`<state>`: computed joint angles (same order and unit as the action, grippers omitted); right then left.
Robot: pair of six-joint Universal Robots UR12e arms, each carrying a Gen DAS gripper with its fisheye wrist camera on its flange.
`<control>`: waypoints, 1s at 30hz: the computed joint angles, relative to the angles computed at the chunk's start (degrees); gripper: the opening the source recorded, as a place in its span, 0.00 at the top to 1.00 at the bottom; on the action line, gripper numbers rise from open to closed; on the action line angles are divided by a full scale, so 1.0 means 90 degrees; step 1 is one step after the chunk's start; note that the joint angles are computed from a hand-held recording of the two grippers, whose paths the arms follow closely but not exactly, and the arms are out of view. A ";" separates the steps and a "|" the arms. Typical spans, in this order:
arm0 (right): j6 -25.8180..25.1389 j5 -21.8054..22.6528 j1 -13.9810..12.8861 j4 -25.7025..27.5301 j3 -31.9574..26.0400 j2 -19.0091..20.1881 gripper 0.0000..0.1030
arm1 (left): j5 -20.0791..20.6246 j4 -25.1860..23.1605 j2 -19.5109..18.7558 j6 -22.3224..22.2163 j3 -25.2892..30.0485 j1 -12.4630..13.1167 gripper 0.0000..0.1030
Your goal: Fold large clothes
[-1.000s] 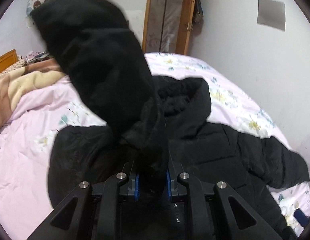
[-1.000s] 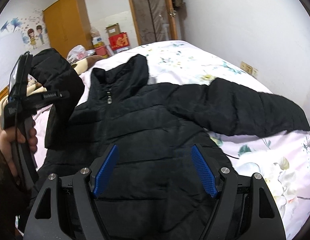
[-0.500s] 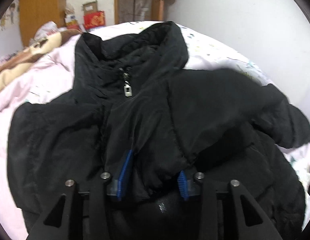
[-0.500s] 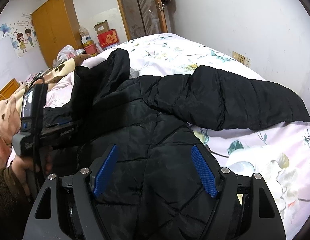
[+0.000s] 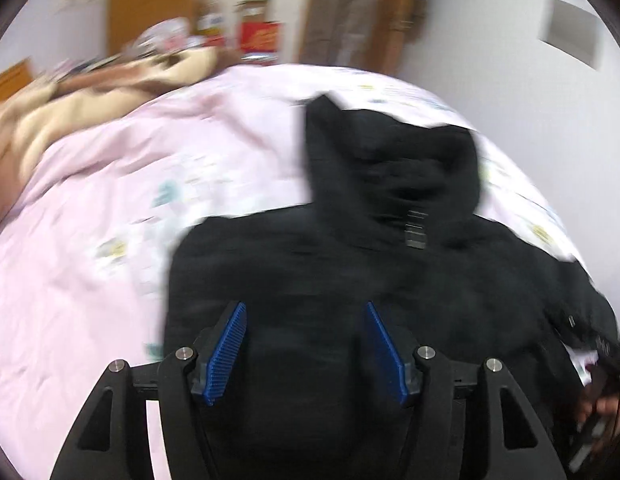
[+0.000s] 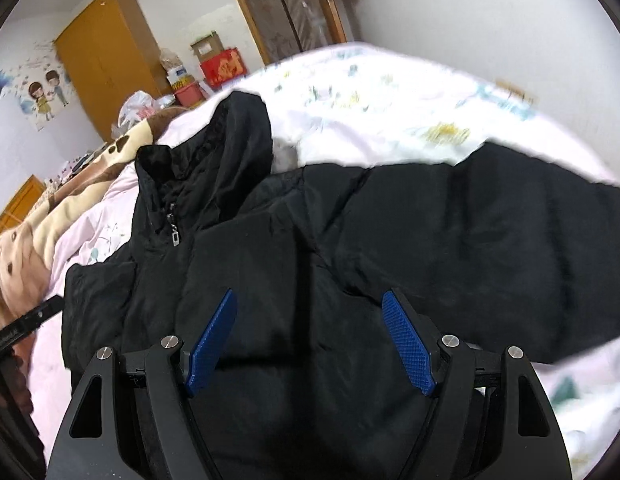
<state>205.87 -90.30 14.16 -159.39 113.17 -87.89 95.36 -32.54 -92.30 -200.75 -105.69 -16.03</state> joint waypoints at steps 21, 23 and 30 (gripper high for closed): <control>-0.0018 0.0363 0.0022 0.0304 -0.0107 0.0228 0.94 | 0.0760 -0.0442 -0.0402 -0.0099 0.0060 0.0178 0.25; 0.0051 0.0404 -0.0012 0.0337 -0.0082 0.0261 0.94 | 0.0750 -0.0499 -0.0435 -0.0188 0.0063 0.0184 0.21; -0.0318 0.0287 0.0029 0.0568 -0.0169 0.0285 0.87 | 0.0482 -0.0841 -0.0381 -0.0646 0.0070 0.0269 0.16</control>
